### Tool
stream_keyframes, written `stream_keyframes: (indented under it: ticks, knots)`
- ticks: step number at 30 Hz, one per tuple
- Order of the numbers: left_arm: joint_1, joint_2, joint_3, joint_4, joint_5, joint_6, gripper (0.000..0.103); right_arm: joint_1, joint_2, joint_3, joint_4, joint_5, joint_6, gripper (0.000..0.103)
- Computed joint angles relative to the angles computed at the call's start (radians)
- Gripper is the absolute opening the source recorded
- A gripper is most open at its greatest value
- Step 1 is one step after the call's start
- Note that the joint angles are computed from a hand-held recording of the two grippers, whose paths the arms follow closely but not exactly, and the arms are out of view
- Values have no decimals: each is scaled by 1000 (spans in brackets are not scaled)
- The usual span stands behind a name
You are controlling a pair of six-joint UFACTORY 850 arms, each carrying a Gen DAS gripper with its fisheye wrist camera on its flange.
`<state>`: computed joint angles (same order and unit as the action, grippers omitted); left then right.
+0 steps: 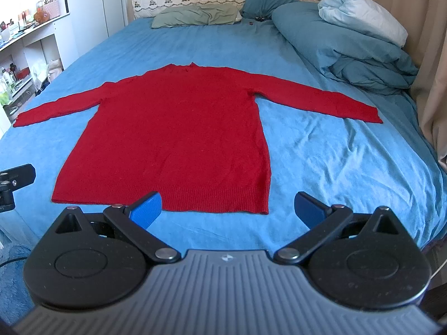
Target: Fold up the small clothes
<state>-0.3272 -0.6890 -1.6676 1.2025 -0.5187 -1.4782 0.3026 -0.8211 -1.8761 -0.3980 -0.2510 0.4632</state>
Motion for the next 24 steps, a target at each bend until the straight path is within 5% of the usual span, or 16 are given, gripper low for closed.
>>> stream_keyframes:
  ticks: [24]
  knots:
    - [-3, 13, 30, 133, 7, -148, 103, 3, 4, 4, -20, -2, 17, 103]
